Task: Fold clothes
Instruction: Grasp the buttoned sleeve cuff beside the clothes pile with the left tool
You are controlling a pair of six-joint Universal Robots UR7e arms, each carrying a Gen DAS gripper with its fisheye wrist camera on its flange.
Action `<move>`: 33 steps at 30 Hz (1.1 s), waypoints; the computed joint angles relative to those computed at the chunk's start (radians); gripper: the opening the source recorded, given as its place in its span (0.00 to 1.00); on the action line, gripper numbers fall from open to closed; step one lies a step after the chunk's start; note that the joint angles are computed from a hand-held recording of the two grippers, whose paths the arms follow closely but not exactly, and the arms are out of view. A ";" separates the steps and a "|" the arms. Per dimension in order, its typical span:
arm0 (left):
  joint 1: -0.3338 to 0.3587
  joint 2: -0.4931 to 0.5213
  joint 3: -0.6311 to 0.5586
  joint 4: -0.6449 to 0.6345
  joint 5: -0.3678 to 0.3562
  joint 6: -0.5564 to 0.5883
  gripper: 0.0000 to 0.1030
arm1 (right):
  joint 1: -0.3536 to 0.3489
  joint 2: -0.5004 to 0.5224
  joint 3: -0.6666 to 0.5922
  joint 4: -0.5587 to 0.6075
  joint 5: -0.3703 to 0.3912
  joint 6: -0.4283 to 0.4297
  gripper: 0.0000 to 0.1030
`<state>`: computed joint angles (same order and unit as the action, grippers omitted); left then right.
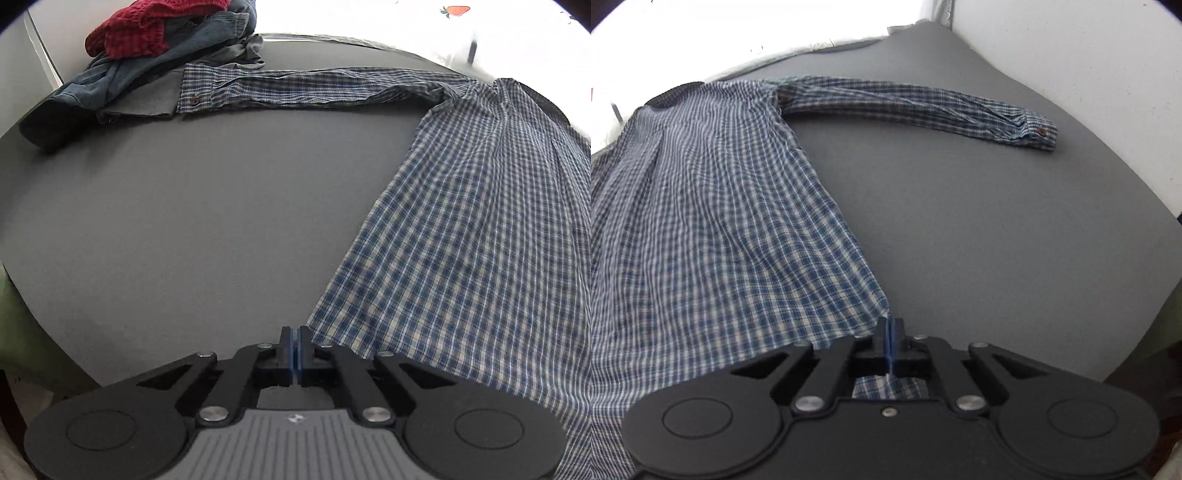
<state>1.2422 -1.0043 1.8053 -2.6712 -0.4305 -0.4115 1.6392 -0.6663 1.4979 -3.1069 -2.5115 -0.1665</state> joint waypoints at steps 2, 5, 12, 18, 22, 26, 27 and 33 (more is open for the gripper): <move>-0.010 -0.024 0.010 0.062 0.009 -0.048 0.08 | 0.005 0.014 -0.023 0.022 -0.037 -0.032 0.28; -0.021 -0.056 0.035 0.027 0.012 -0.038 0.20 | 0.027 0.062 -0.067 -0.080 -0.097 -0.149 0.48; 0.044 -0.062 -0.027 -0.173 -0.021 0.147 0.46 | 0.112 0.182 -0.184 -0.127 -0.038 -0.218 0.63; 0.172 -0.008 -0.246 -0.268 -0.165 0.351 0.49 | 0.196 0.313 -0.314 0.154 0.068 0.004 0.63; 0.244 0.053 -0.426 -0.336 -0.216 0.446 0.58 | 0.251 0.441 -0.436 0.194 0.049 -0.047 0.64; 0.301 0.124 -0.621 -0.279 -0.285 0.534 0.58 | 0.285 0.498 -0.509 0.302 0.052 0.022 0.66; 0.311 0.145 -0.664 -0.277 -0.301 0.564 0.58 | 0.289 0.509 -0.527 0.321 0.053 0.032 0.67; 0.365 0.287 -0.957 -0.083 -0.430 0.535 0.66 | 0.295 0.540 -0.608 0.444 0.032 0.148 0.75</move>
<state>1.6075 -0.7175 0.8478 -2.7543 -0.8605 0.1238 1.9344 -0.1260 0.8900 -2.6631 -2.4796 -0.0185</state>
